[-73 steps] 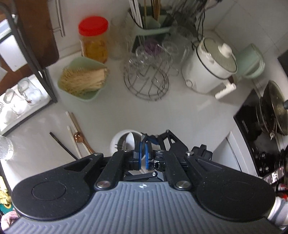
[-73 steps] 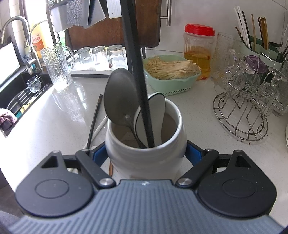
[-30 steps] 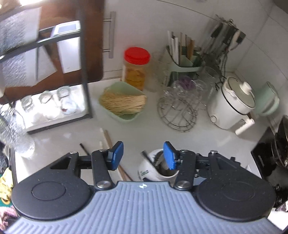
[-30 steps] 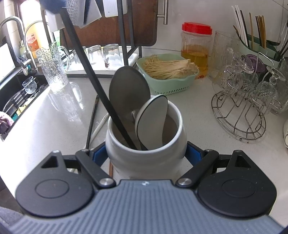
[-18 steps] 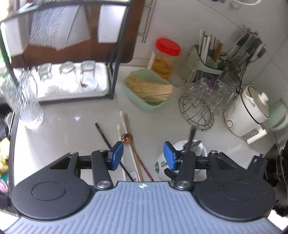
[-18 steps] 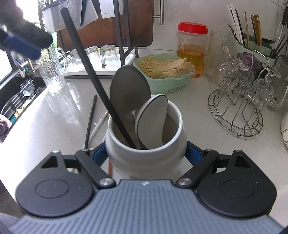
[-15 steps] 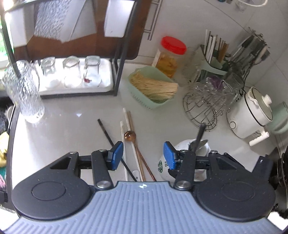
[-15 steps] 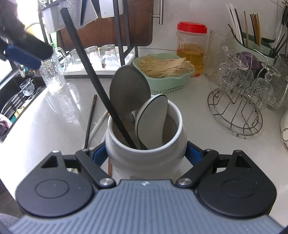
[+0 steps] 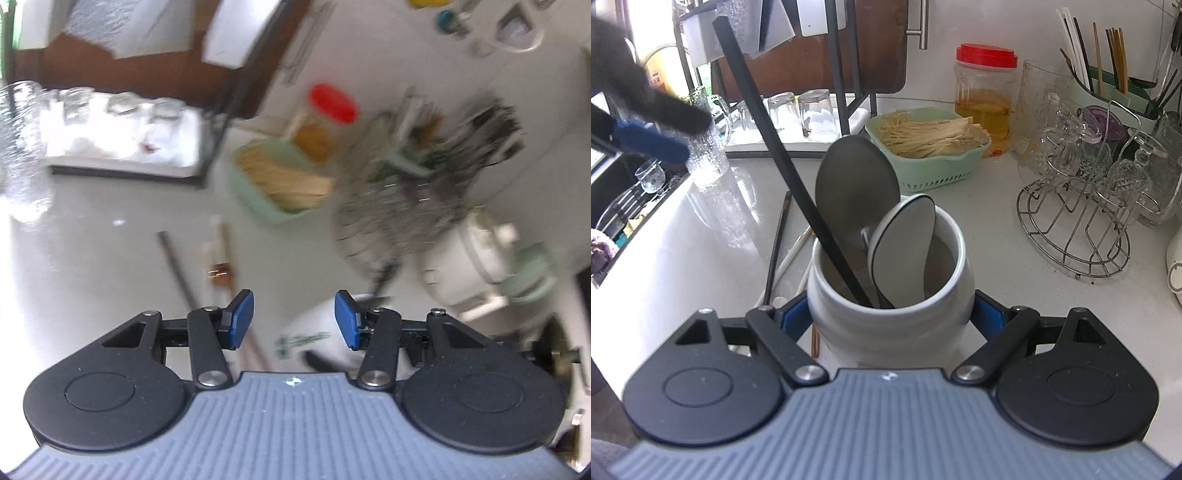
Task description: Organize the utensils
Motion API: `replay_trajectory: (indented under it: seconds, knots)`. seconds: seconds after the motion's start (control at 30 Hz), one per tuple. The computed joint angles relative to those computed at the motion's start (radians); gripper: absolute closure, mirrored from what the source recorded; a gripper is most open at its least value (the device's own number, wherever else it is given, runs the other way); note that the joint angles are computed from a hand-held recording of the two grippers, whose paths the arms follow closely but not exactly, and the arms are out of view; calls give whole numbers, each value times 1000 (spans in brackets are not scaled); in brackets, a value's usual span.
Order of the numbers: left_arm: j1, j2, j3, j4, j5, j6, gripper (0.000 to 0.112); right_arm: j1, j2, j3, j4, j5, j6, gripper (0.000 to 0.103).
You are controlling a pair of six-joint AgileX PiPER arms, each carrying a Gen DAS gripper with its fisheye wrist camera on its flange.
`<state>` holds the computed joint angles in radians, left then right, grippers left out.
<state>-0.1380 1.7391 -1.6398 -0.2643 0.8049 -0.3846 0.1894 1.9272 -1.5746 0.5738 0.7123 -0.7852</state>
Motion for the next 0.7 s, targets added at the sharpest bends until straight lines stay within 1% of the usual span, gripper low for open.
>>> replay_trajectory:
  seconds: [0.07, 0.1, 0.13, 0.2, 0.23, 0.3, 0.37, 0.43, 0.57, 0.7]
  knots:
    - [-11, -11, -7, -31, -23, 49, 61, 0, -1, 3, 1, -3, 0, 12]
    - [-22, -7, -22, -25, -25, 61, 67, 1, -2, 4, 1, -4, 1, 12]
    - [-35, 4, -44, -6, -23, 60, 70, 1, -3, 5, 2, -4, 0, 12]
    - [-55, 35, -89, 19, -17, 40, 86, 1, -3, 4, 2, -3, -2, 12]
    - [-56, 51, -104, 4, -20, 39, 91, 1, -2, 3, 0, -2, 0, 12]
    - [-70, 75, -133, 22, -25, 21, 106, 0, -1, -1, -2, 3, 1, 12]
    - [-89, 95, -166, 66, -27, 6, 106, -2, -1, -2, 0, 8, -1, 12]
    - [-100, 104, -186, 68, -31, 19, 106, -4, 0, -6, 3, 15, -6, 12]
    - [-125, 145, -261, 107, 2, 2, 107, -11, 6, -13, 16, 27, -30, 12]
    - [-135, 167, -300, 129, 25, -16, 107, -15, 5, -11, 24, 29, -43, 12]
